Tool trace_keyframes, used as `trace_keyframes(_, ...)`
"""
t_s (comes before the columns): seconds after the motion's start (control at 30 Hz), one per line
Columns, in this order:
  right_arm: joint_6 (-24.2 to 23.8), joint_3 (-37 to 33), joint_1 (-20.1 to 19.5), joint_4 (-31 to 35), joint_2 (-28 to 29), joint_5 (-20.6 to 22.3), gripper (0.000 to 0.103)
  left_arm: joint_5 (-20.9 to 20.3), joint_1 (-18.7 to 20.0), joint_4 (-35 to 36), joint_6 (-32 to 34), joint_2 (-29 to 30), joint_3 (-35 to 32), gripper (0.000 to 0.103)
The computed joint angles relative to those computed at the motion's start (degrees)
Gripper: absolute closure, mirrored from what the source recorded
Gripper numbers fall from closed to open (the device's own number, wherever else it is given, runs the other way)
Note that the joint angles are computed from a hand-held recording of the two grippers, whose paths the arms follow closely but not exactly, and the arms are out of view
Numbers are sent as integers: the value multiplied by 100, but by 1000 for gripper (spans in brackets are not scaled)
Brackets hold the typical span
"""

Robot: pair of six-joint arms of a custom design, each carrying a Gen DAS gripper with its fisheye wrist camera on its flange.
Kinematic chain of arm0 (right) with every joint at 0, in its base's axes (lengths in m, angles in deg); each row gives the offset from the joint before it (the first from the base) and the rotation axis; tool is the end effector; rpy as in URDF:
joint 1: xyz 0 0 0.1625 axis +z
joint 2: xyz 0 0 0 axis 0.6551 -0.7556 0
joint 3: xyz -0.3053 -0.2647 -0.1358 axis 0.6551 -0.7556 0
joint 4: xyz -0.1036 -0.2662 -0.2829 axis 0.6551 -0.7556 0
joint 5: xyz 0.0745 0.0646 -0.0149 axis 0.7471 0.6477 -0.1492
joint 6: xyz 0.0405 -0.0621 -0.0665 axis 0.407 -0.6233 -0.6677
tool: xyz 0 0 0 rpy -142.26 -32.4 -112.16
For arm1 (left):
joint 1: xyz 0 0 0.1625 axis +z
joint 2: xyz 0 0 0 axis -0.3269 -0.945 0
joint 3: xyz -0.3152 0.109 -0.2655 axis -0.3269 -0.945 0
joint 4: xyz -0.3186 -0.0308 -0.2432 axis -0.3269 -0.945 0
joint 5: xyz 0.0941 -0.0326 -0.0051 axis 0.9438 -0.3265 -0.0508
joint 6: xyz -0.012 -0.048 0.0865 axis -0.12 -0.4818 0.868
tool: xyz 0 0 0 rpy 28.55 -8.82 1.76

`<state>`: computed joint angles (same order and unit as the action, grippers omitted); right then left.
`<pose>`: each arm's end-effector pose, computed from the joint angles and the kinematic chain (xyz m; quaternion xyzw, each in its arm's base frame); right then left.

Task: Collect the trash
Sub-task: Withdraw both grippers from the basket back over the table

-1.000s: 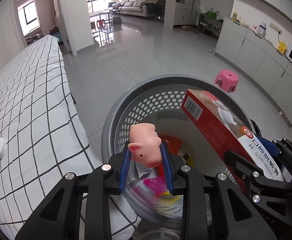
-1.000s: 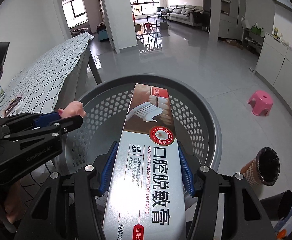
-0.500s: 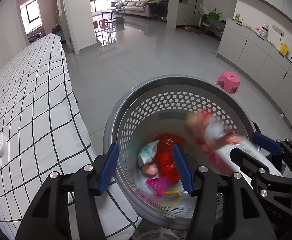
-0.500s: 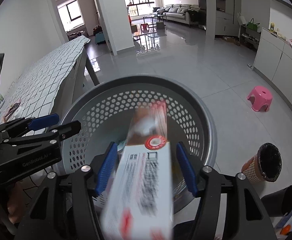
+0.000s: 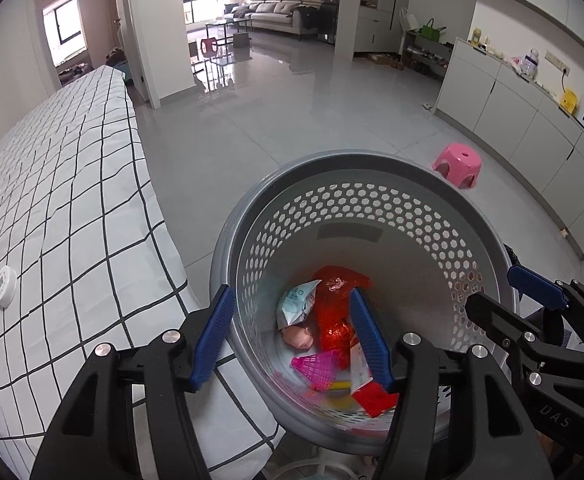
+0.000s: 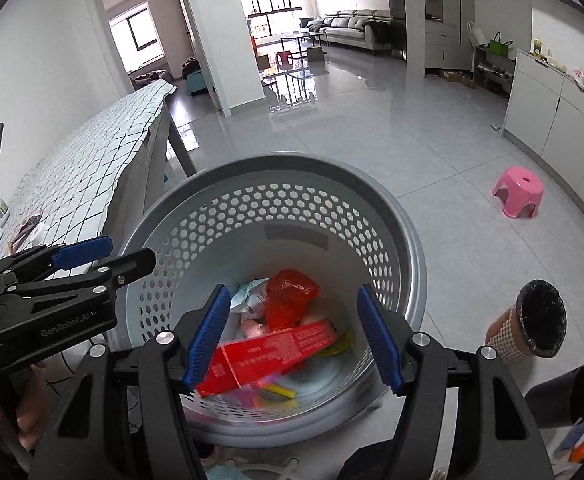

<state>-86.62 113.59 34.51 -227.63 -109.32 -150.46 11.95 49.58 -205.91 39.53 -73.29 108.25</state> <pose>0.0083 -0.3756 0.3079 0.0599 -0.8886 0.3441 0.2973 -0.3644 -0.4462 -0.0452 0.2825 0.8899 -0.2055 0.2932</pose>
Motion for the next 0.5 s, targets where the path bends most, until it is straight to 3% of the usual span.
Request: trace_keyframes(0.5, -32, 181, 105, -439, -18, 170, 29, 407, -151, -259, -157, -341, 426, 26)
